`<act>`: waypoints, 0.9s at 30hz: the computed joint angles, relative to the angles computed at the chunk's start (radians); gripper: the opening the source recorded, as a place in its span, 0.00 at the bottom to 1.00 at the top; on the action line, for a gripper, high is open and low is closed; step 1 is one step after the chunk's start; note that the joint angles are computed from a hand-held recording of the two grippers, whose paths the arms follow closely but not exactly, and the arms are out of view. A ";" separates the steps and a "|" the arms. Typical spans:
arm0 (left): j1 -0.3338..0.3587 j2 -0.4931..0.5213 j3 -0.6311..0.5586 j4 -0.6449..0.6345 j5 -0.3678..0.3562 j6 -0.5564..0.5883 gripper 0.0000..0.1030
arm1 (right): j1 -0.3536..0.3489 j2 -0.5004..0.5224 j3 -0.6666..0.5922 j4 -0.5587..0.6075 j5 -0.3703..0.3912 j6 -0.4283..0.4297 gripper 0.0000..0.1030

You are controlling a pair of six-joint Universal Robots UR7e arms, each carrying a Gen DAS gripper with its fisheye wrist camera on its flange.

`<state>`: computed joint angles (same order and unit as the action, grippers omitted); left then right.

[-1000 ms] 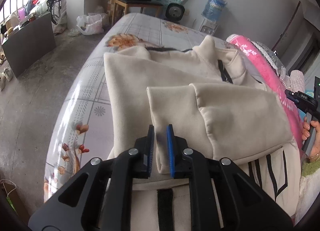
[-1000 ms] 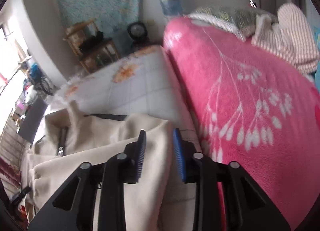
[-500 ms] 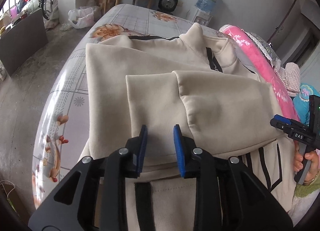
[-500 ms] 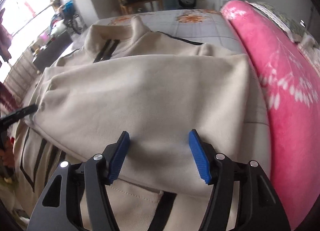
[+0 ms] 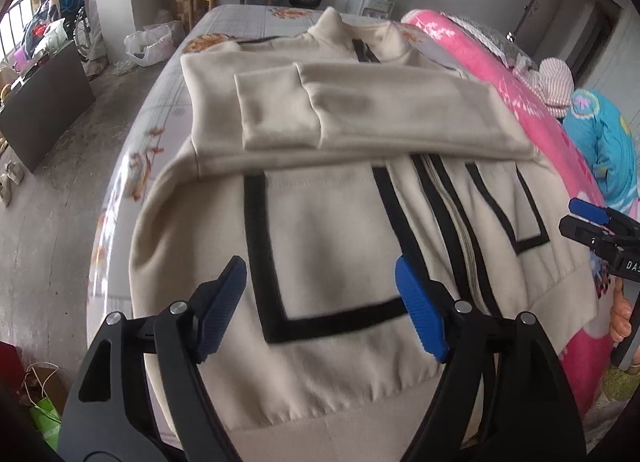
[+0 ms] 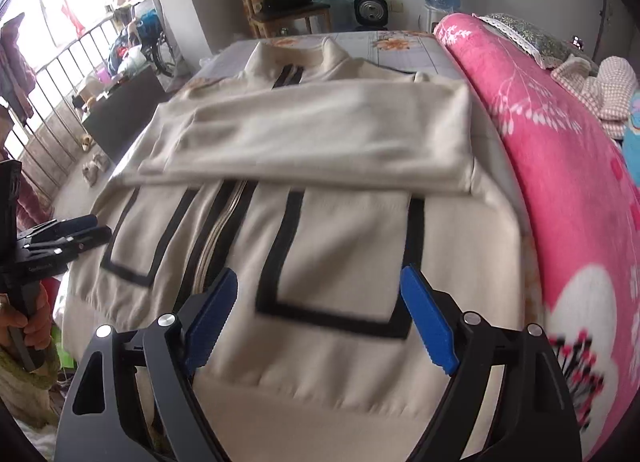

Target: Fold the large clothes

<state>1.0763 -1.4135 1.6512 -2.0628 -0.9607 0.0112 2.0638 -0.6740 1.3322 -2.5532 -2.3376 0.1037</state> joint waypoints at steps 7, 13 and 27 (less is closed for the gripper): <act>-0.026 -0.065 0.141 -0.028 0.084 -0.004 0.72 | 0.020 0.007 0.105 -0.015 -0.108 0.104 0.83; -0.037 -0.098 0.165 -0.044 0.123 -0.016 0.72 | -0.002 0.010 0.164 -0.089 -0.117 0.120 0.93; -0.049 -0.354 0.321 -0.077 0.220 -0.179 0.72 | -0.002 0.020 0.192 -0.211 -0.121 0.045 0.94</act>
